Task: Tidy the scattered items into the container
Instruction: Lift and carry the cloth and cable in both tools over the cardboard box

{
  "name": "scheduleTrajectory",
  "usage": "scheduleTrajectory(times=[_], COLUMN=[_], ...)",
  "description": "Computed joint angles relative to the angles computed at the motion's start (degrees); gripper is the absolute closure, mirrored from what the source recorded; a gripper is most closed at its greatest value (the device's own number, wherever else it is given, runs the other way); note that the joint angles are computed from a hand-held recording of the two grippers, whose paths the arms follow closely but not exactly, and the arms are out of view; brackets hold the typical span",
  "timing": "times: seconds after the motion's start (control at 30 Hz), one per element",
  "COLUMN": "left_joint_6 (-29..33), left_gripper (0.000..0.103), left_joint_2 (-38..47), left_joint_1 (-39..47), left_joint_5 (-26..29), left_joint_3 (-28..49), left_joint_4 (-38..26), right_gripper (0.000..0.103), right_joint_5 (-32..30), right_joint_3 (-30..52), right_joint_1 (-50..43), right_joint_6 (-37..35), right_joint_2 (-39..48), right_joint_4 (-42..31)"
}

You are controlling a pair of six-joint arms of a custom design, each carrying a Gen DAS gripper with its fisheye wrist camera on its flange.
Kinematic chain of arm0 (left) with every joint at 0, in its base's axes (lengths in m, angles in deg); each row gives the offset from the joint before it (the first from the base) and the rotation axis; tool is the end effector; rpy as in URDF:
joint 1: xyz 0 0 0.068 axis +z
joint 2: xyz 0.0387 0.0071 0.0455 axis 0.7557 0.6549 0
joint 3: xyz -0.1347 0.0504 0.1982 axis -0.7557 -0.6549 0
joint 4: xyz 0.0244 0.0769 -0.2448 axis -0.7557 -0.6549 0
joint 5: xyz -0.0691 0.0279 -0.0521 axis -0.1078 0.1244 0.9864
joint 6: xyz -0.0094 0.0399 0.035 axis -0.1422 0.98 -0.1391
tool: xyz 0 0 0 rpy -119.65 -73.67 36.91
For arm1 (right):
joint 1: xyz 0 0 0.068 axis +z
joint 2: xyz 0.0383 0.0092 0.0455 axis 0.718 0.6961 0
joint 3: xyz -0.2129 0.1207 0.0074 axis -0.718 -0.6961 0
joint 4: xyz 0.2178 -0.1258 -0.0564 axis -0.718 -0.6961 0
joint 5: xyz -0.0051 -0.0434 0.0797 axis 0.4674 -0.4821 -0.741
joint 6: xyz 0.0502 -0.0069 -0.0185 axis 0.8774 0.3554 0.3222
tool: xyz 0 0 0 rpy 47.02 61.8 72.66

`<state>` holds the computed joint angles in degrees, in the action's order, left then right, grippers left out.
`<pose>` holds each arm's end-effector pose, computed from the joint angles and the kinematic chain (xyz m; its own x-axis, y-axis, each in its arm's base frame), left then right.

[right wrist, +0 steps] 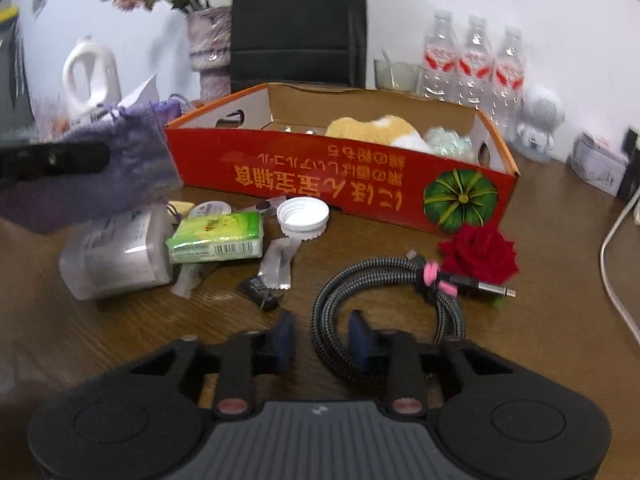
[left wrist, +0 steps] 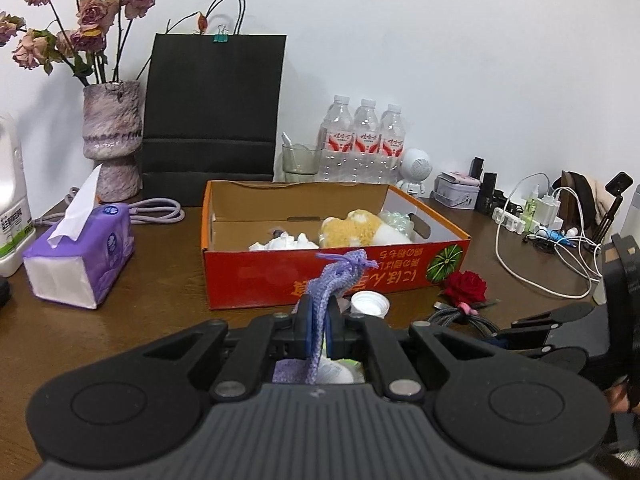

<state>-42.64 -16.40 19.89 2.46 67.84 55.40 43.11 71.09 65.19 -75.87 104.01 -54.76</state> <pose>0.1589 -0.0685 0.1476 -0.4316 -0.1512 -0.8893 -0.1306 0.9859 -0.1043 0.3098 0.1203 0.0839 -0.5040 -0.4534 -0.7352 -0.6858 0.7274 0.0216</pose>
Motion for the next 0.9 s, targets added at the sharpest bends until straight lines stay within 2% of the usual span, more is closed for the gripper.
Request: scheduleTrajectory(times=[0.3, 0.47, 0.57, 0.73, 0.9], left_joint_6=[1.23, 4.71, 7.92, 11.27, 11.37], left_gripper=[0.096, 0.096, 0.096, 0.096, 0.097], left_joint_2=[-1.07, 1.67, 7.55, 22.90, 40.61], left_joint_1=[2.63, 4.45, 7.88, 14.78, 21.24], left_joint_5=[1.77, 3.06, 6.18, 12.76, 19.37], left_joint_3=[0.63, 4.29, 8.74, 19.45, 32.24], left_joint_4=[1.04, 4.13, 8.39, 15.38, 18.01], right_gripper=[0.092, 0.092, 0.092, 0.091, 0.091], right_joint_5=[-6.96, -8.47, -7.72, -5.30, -2.06], right_joint_3=[-4.56, -0.94, 5.75, 23.06, 48.35], right_joint_1=[-3.59, -4.24, -3.30, -0.15, 2.73], right_joint_6=[5.57, 7.61, 8.38, 9.69, 10.05], right_joint_2=[-8.06, -10.88, -8.18, 2.46, 20.33], right_joint_4=[4.37, 3.66, 1.58, -4.06, -14.98])
